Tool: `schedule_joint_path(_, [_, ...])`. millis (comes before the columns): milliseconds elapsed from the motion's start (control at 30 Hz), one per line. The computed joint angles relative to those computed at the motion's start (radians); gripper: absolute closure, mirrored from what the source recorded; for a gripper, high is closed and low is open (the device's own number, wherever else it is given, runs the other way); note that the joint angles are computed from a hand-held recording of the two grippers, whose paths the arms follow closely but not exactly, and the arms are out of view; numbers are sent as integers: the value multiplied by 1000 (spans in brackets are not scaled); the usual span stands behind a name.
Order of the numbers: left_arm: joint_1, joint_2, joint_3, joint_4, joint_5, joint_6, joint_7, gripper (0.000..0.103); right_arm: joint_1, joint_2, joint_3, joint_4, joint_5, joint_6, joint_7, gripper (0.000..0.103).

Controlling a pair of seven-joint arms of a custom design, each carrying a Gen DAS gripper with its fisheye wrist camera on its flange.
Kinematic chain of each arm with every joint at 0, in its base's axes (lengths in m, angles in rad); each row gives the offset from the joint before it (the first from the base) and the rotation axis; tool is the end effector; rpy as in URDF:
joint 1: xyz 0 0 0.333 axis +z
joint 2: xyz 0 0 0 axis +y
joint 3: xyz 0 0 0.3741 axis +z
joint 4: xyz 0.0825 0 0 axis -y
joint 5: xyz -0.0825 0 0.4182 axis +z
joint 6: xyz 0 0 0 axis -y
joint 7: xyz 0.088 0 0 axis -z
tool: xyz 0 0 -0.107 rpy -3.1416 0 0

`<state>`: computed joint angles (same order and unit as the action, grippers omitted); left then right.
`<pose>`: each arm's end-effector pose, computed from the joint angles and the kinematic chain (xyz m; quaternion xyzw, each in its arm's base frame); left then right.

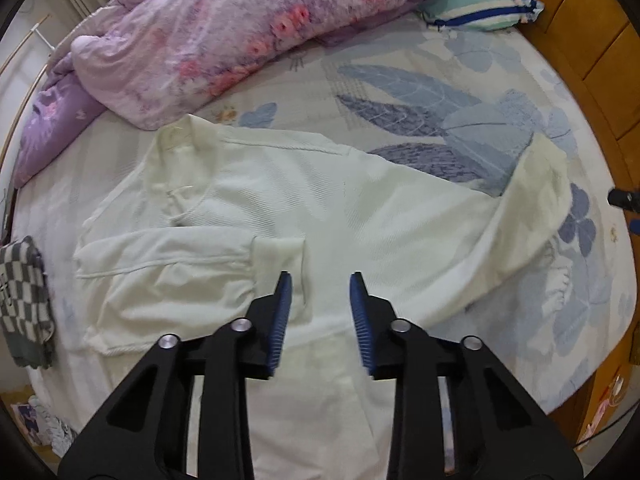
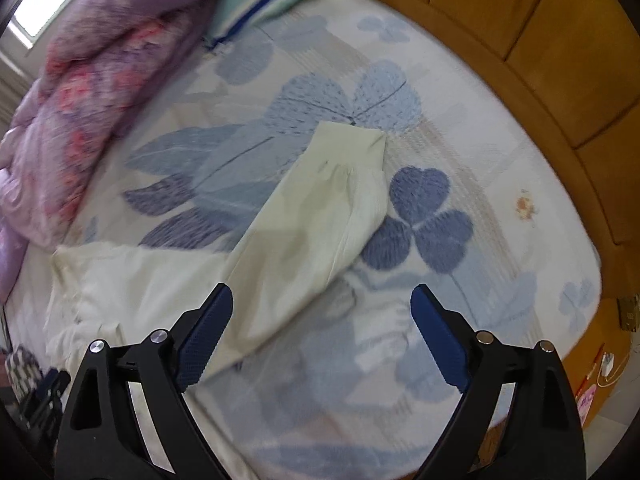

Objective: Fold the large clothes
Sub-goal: 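Grasp the other sleeve cuff with the right tool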

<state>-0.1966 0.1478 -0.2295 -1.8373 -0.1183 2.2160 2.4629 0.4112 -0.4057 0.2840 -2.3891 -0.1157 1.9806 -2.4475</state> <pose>0.6047 -0.2702 0.5168 -0.1574 0.9783 -0.1186 0.0637 0.3326 0.2802 0.5037 -0.0126 0.9940 -0.0901 0.0605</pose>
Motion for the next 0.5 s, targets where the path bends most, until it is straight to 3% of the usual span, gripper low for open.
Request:
schedule_joint_path(233, [-32,147,-2,44,74,33,-95,94,-73,15,-110,-181,53,172,-148,16])
schedule_joint_path(433, [-51,231,13,67,162,43,-187,95,-148,135,-171,-214,69,250,-276,16])
schedule_joint_path(500, [-49,247,15,72,173,36,-214,95,-166,184,-186,-199,76,235,-315,16])
